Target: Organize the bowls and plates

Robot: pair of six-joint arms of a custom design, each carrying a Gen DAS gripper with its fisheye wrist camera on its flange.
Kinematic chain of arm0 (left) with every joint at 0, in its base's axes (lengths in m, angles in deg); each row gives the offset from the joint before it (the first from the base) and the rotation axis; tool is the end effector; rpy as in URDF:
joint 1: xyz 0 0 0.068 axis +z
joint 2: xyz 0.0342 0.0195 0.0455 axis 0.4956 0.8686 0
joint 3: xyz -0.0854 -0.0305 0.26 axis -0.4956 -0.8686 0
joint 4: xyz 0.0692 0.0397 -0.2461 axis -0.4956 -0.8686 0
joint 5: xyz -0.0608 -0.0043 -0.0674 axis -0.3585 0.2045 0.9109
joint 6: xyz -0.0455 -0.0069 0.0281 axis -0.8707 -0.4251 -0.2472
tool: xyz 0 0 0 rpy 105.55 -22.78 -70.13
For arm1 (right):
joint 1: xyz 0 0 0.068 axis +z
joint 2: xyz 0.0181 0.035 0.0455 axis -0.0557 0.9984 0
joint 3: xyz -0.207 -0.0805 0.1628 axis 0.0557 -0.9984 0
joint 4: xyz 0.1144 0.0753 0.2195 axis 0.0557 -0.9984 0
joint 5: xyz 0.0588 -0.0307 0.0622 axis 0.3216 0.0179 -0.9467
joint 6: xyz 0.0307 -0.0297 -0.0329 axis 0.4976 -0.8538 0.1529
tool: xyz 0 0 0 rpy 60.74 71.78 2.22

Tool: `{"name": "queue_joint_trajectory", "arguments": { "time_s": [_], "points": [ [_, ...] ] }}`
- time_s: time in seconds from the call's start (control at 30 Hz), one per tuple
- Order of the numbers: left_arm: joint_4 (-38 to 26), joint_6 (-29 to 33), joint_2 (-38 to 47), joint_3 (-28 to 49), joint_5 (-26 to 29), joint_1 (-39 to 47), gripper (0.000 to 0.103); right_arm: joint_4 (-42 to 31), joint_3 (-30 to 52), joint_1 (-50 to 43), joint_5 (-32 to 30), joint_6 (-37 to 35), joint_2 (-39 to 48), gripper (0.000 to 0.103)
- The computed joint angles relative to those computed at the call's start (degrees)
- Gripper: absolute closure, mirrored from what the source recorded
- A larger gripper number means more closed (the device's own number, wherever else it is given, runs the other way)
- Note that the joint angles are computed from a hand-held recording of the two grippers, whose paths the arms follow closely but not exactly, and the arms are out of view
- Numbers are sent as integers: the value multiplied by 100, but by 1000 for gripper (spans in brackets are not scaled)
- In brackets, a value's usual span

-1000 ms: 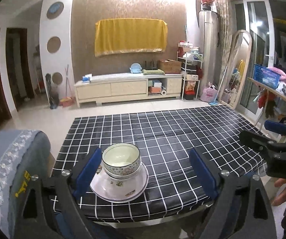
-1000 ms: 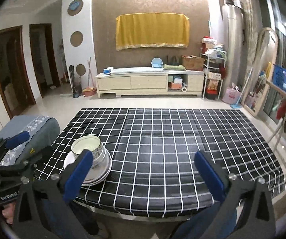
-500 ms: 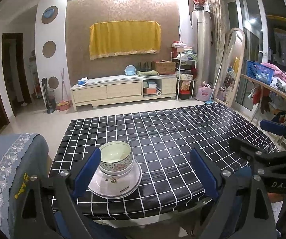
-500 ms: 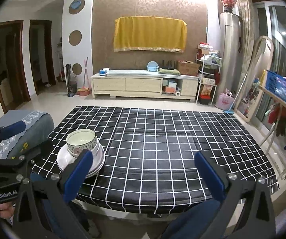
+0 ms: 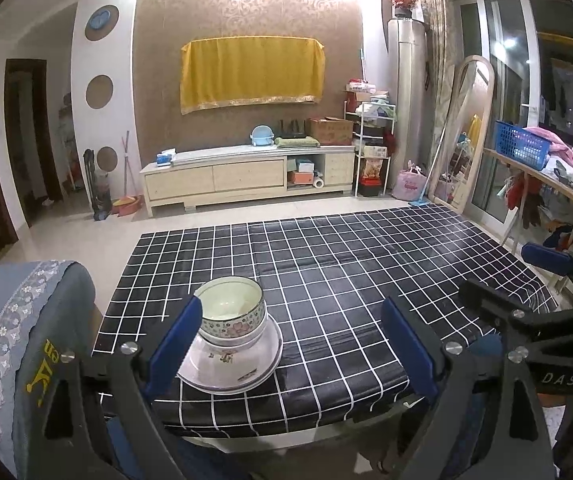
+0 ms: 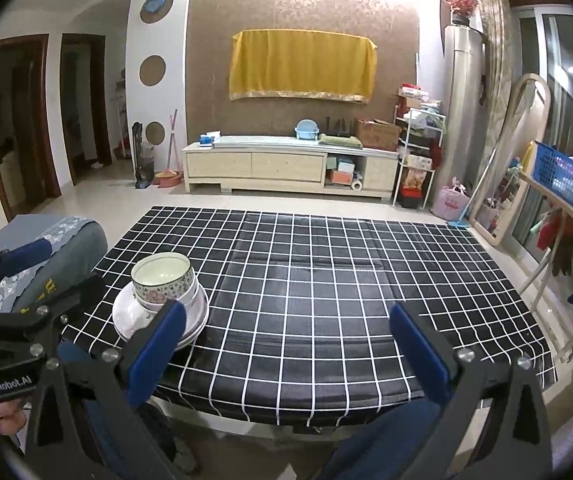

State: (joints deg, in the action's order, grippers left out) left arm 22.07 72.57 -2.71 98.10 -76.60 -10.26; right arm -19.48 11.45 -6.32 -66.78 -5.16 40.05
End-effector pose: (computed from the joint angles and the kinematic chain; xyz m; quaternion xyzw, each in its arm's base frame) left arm 0.2180 -0.1643 0.3986 0.0998 0.8592 -0.0535 0.4989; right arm 0.2674 -0.0115 0.4565 -0.0427 0.8613 -0.0009 0.5063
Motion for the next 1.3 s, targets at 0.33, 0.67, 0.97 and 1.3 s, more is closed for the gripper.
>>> {"name": "queue_joint_trajectory", "arguments": {
  "time_s": [0.33,0.67,0.97,1.3],
  "points": [
    [-5,-4,28,18,7,-4,13,12,31,8,20,-18,18,0],
    [-46,-48,6,1,-26,-43,13,6,41,20,39,-50,16,0],
    [-77,-82,-10,-14,-40,-84,13,-14,95,-17,30,-106,58,0],
    [-91,-106,5,1,-80,-122,13,52,51,-66,-15,-170,53,0]
  ]
}}
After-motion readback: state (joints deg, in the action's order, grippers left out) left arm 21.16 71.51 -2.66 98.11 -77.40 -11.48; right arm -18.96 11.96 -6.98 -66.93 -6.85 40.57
